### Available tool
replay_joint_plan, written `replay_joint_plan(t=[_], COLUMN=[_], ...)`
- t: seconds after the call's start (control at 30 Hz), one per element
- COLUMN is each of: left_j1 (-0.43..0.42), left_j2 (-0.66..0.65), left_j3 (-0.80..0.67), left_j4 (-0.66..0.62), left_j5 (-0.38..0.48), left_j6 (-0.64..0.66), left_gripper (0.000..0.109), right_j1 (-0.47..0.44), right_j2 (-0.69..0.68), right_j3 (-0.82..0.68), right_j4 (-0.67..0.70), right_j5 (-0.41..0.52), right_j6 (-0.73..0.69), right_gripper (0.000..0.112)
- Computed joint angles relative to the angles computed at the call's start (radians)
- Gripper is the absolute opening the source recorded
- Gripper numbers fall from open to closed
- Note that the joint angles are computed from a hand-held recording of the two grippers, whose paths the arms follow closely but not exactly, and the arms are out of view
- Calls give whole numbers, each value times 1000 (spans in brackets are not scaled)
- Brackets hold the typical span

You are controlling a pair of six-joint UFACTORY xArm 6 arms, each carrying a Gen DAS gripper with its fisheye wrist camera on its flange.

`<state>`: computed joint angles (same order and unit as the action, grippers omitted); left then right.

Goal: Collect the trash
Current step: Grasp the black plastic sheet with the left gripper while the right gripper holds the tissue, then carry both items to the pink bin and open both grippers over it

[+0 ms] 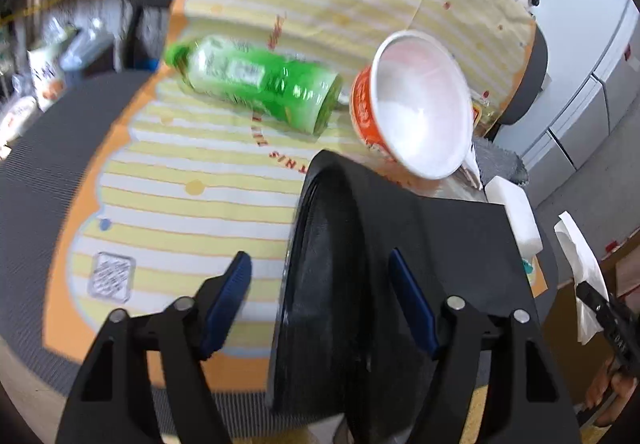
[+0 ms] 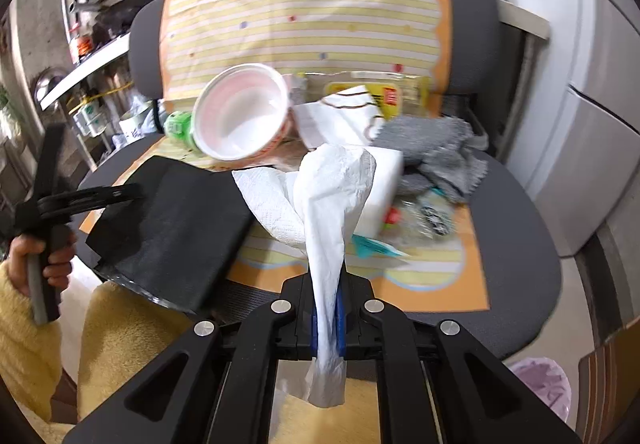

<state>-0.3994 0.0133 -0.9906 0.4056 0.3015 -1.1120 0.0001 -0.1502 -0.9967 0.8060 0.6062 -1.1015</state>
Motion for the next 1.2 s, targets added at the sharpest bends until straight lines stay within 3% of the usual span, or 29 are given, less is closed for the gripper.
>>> replay_joint_plan(t=[0.1, 0.23, 0.3, 0.43, 0.53, 0.73, 0.83, 1.1, 1.2], left_j1=[11, 11, -3, -24, -43, -105, -183, -316, -357], left_j2=[52, 84, 101, 111, 106, 17, -8, 56, 117], left_j3=[-18, -53, -90, -114, -112, -89, -120, -331, -437], left_j4=[-147, -94, -33, -91, -133, 193, 335, 580, 628], left_j5=[-27, -18, 36, 59, 46, 112, 216, 334, 329], left_j6=[167, 189, 190, 280, 314, -22, -134, -199, -163], left_gripper=[59, 59, 60, 36, 5, 3, 2, 1, 1], right_j1=[23, 38, 39, 29, 14, -39, -65, -167, -222], right_j2=[5, 23, 28, 18, 5, -29, -36, -96, -96], right_j3=[1, -7, -9, -4, 3, 19, 22, 43, 34], right_j4=[-24, -58, -61, -38, -9, 61, 93, 245, 267], right_j5=[-17, -29, -28, -20, -10, 11, 20, 11, 4], right_j6=[12, 45, 51, 28, 3, -51, -71, -161, -170], right_gripper=[9, 9, 9, 9, 9, 8, 7, 5, 5])
